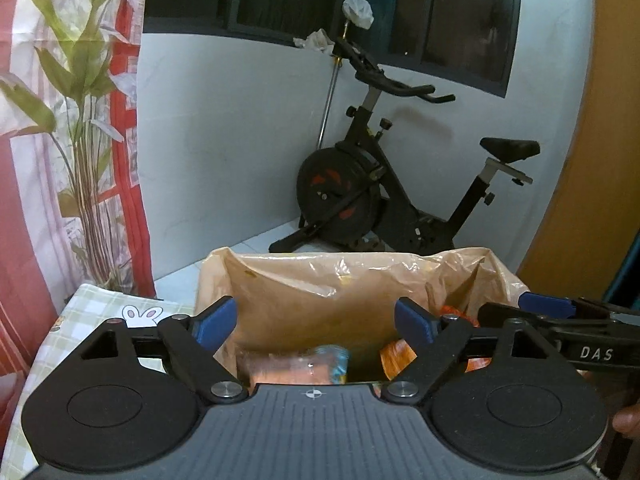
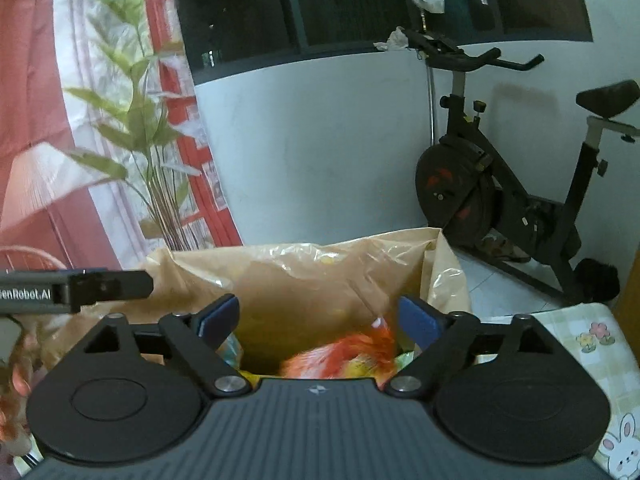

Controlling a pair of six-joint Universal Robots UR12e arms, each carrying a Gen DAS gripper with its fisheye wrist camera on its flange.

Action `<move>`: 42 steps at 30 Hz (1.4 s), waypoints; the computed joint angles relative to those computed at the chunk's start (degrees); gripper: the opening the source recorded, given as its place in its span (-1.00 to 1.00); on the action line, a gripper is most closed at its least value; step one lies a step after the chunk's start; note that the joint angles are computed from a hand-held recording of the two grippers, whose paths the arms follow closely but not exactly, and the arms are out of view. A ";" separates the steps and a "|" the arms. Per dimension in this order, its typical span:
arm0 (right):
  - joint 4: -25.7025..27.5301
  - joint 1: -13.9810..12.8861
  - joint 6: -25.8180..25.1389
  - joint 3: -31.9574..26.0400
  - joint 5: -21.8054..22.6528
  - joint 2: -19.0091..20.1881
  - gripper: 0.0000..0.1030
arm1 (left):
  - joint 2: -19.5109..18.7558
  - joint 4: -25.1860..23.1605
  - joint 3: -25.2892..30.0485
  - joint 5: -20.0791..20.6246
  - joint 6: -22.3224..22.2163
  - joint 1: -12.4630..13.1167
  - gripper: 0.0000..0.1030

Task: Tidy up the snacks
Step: 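Carry both packs over the lined box and open both tools to drop them, then move both tools back down to the remaining snacks on the table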

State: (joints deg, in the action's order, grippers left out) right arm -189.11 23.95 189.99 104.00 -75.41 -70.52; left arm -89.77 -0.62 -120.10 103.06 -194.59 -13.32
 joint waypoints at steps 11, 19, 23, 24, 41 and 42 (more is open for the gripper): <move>-6.63 -1.24 1.05 7.17 4.57 -5.44 0.74 | 9.80 1.55 -7.33 -0.02 2.25 0.01 0.70; -13.20 -0.93 1.10 13.97 3.28 -8.55 0.74 | 13.74 2.31 -13.59 3.29 -2.38 -1.07 0.67; -11.67 0.64 -0.68 16.62 1.20 -9.03 0.74 | 13.14 2.33 -15.94 5.35 -4.94 -2.12 0.67; -10.63 1.08 -1.07 17.21 1.00 -9.04 0.74 | 12.93 1.99 -16.34 5.62 -5.94 -2.30 0.66; 16.59 7.03 -10.32 15.67 3.07 -7.70 0.33 | 11.81 -0.41 -21.02 6.83 -12.72 -4.45 0.59; 17.44 7.18 -10.53 15.42 2.97 -7.56 0.30 | 11.86 -0.74 -21.15 6.43 -13.02 -4.35 0.59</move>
